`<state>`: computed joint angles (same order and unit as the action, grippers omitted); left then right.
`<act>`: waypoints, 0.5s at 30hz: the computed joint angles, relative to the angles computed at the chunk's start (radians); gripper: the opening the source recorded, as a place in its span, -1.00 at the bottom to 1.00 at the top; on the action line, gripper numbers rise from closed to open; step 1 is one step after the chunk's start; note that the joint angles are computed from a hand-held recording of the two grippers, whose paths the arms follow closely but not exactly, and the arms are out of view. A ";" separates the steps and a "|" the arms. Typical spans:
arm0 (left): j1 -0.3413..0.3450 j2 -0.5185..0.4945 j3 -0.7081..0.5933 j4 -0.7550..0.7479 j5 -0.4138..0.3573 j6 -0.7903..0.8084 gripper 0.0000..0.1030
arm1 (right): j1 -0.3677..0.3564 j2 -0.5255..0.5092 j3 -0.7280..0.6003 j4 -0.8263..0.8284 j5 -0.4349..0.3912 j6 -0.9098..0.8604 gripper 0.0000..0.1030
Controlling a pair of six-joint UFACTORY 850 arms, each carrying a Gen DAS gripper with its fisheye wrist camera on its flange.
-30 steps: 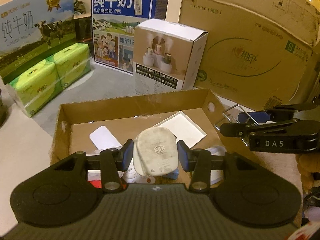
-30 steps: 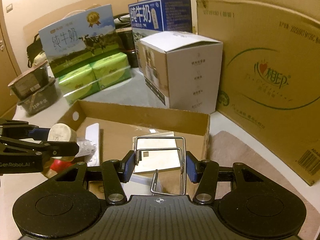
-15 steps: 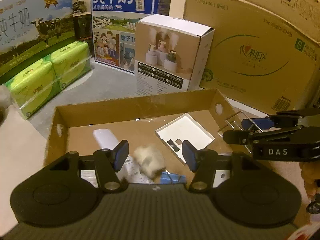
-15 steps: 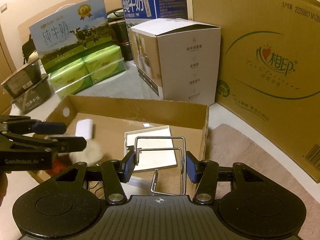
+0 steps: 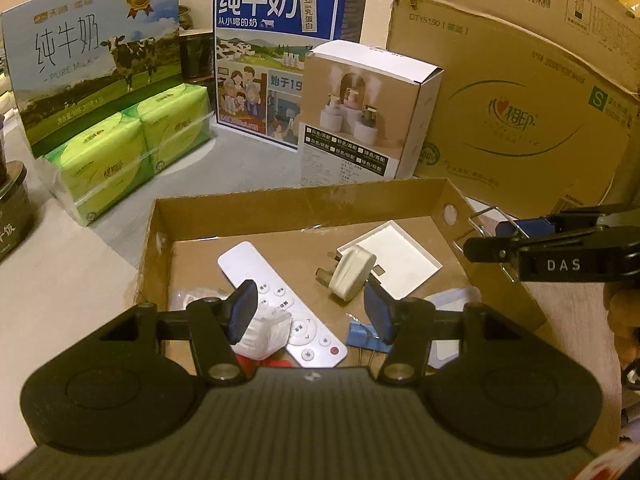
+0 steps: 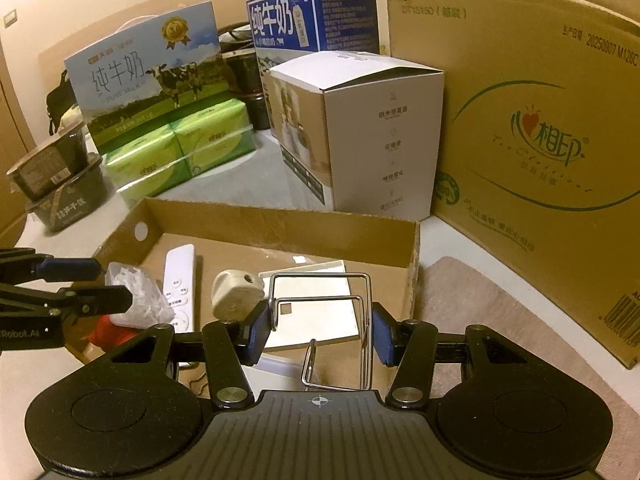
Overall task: Organize rigid objects
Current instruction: 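Lower the metal wire rack into the tray and open the right tool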
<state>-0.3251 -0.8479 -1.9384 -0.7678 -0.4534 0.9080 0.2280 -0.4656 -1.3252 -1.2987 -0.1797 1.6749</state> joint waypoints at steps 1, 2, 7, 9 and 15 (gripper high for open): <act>0.001 0.001 0.003 -0.004 0.000 0.003 0.07 | 0.001 -0.001 -0.001 0.001 -0.002 -0.001 0.01; 0.002 0.002 0.005 -0.008 0.001 0.008 0.07 | 0.001 -0.003 -0.003 0.005 -0.004 -0.006 0.01; 0.004 0.010 0.019 -0.034 0.009 0.042 0.07 | 0.003 -0.013 -0.013 0.005 -0.008 -0.003 0.01; 0.005 0.010 0.021 -0.039 0.011 0.046 0.07 | 0.003 -0.016 -0.013 -0.068 -0.006 0.072 0.01; 0.007 0.017 0.035 -0.056 0.022 0.061 0.12 | 0.001 -0.025 -0.009 -0.308 0.010 0.318 0.04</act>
<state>-0.3184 -0.8312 -1.9034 -0.8240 -0.4316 0.9694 0.2291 -0.4902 -1.3346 -1.6066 -0.1692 1.9926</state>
